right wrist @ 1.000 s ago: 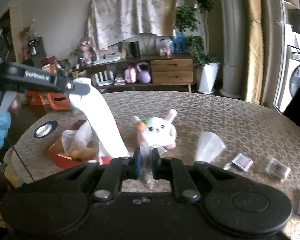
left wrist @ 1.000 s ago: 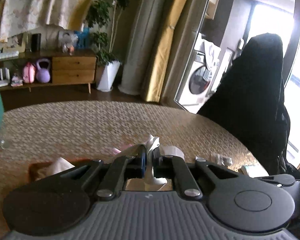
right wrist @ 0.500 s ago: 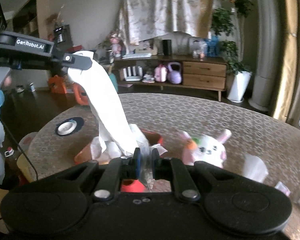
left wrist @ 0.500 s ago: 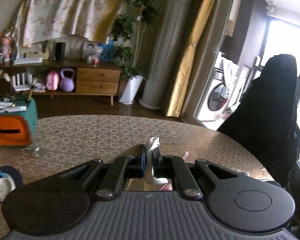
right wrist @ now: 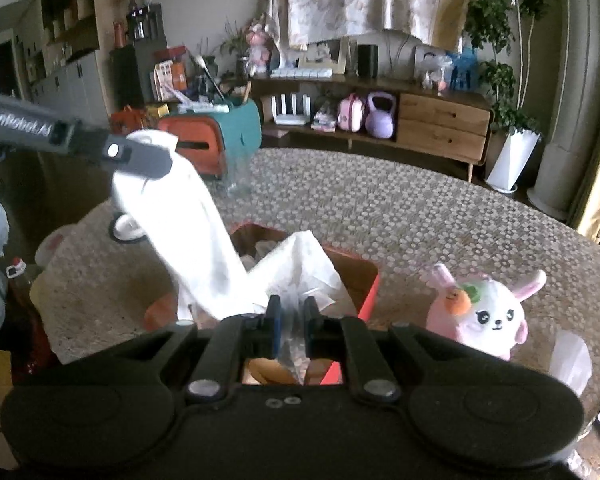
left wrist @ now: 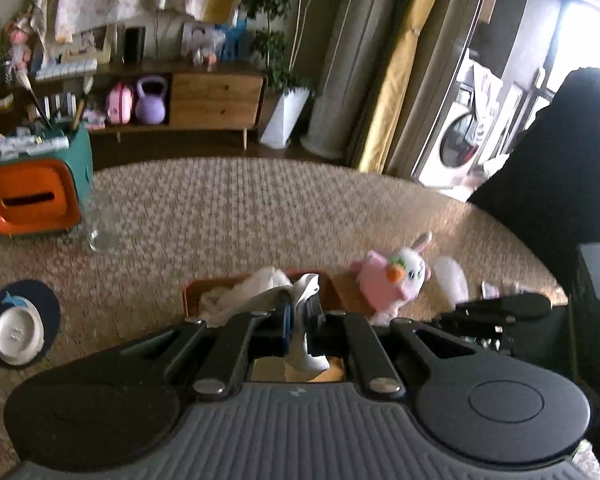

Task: Organize soft objects
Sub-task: 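Carry the tissue with the left gripper while the right gripper carries the plastic bag to the tray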

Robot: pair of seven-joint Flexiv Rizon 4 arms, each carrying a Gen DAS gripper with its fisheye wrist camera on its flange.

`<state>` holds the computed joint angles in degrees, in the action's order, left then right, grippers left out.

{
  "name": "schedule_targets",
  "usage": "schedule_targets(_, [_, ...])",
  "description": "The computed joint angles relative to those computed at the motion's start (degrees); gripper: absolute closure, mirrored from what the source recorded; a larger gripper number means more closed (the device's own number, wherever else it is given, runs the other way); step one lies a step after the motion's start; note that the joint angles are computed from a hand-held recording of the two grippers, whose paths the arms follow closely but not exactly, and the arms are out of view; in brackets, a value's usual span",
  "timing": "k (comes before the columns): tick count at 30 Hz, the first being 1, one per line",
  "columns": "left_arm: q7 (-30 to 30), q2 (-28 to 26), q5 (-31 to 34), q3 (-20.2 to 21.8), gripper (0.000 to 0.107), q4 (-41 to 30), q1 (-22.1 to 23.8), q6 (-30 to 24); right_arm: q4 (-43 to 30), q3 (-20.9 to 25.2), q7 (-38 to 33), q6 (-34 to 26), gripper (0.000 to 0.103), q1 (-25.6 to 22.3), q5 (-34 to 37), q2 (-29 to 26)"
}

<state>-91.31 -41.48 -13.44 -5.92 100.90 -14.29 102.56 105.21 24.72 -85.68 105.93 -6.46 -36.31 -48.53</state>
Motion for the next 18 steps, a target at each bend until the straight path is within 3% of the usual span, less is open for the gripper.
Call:
schedule_targets(4, [1.0,-2.7,0.4,-1.5,0.1,-1.9,1.4,-2.9,-2.5,-0.4,-0.3,-1.8,0.094,1.2,0.4,-1.9])
schedule_targets(18, [1.1,-10.6,-0.7,2.7,0.1,-10.2,-1.4,-9.9,-7.9,-3.4,-6.7,-6.8,0.093,6.8,6.8,-5.3])
